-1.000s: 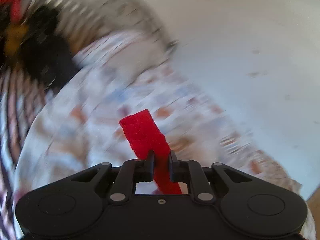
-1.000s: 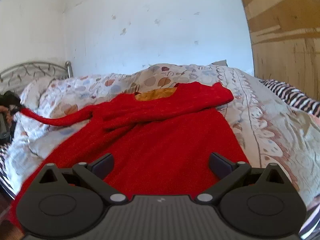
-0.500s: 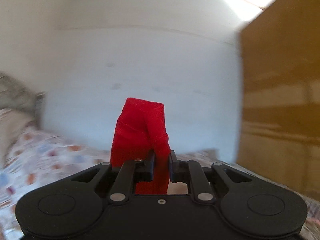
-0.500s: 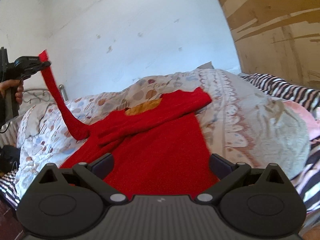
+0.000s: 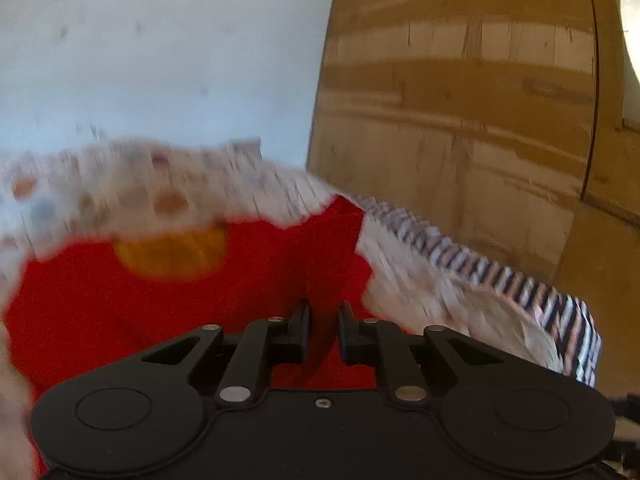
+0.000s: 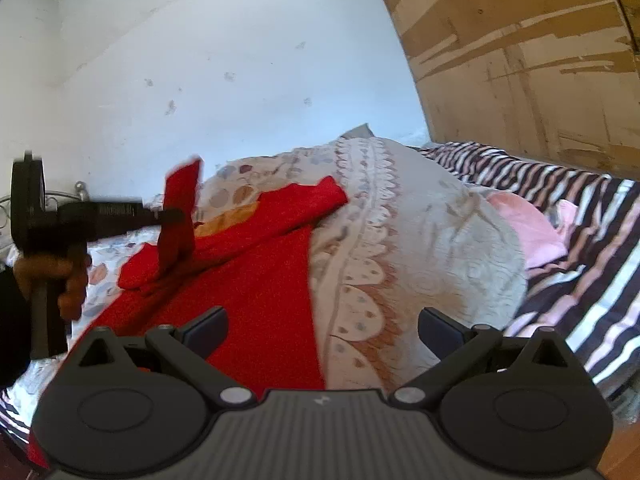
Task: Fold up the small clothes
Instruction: 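Fold the held sleeve across the sweater body with the left tool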
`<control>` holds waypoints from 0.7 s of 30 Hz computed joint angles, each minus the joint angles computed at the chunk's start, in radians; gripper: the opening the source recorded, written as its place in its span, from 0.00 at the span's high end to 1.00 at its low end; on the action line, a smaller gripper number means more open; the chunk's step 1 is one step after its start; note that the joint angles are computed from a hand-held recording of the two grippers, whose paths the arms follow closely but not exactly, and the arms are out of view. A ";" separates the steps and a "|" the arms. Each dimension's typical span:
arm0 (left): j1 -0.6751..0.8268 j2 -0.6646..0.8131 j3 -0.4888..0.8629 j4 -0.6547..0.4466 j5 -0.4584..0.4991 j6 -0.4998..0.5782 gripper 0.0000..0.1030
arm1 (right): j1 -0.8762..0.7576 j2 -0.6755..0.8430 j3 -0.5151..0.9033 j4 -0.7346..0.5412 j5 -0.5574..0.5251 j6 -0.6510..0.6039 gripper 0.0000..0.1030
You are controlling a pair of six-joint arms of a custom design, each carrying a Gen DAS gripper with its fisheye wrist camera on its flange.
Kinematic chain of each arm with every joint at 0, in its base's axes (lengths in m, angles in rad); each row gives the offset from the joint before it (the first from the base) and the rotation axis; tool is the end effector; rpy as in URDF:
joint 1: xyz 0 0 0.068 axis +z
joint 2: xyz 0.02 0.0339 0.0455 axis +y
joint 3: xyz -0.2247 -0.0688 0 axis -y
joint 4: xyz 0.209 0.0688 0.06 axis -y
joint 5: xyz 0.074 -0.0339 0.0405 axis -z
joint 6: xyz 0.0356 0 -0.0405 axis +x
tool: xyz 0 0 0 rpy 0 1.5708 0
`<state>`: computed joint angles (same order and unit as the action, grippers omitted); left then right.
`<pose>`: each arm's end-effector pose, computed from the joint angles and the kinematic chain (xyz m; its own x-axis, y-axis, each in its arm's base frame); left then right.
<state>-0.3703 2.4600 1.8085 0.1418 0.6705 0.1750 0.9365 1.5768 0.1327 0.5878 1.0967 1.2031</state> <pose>0.4451 -0.1965 0.1263 -0.3105 0.2669 -0.9123 0.8563 0.4952 -0.1466 0.1241 0.1153 0.0703 -0.1817 0.4719 -0.8627 0.4097 0.8339 0.3698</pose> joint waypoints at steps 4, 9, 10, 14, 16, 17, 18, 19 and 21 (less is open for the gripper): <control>0.008 0.044 0.047 -0.080 0.026 0.022 0.65 | -0.018 0.029 -0.006 0.028 -0.016 0.011 0.00; 0.033 -0.043 -0.060 -0.057 0.032 0.020 0.24 | -0.045 0.096 0.003 0.147 -0.045 -0.048 0.00; 0.048 -0.057 -0.073 -0.054 0.026 0.016 0.22 | -0.046 0.106 0.009 0.160 -0.048 -0.059 0.00; 0.114 -0.127 -0.139 -0.043 -0.027 0.019 0.10 | -0.062 0.123 0.032 0.205 -0.069 -0.128 0.00; 0.139 -0.137 -0.161 -0.019 -0.109 0.056 0.05 | -0.078 0.116 0.036 0.226 -0.081 -0.174 0.00; 0.148 -0.137 -0.161 -0.016 -0.149 0.074 0.05 | -0.091 0.114 0.037 0.247 -0.093 -0.209 0.00; 0.159 -0.126 -0.153 -0.014 -0.196 0.101 0.03 | -0.106 0.109 0.038 0.262 -0.108 -0.243 0.00; 0.167 -0.111 -0.140 -0.015 -0.237 0.128 0.02 | -0.120 0.099 0.042 0.263 -0.121 -0.268 0.00; 0.176 -0.066 -0.093 -0.028 -0.335 0.205 0.01 | -0.166 0.083 0.045 0.291 -0.164 -0.333 0.00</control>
<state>-0.1942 2.3941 1.7158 0.1138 0.3352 0.3796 0.7707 1.6599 0.1779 0.8787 0.9322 0.8697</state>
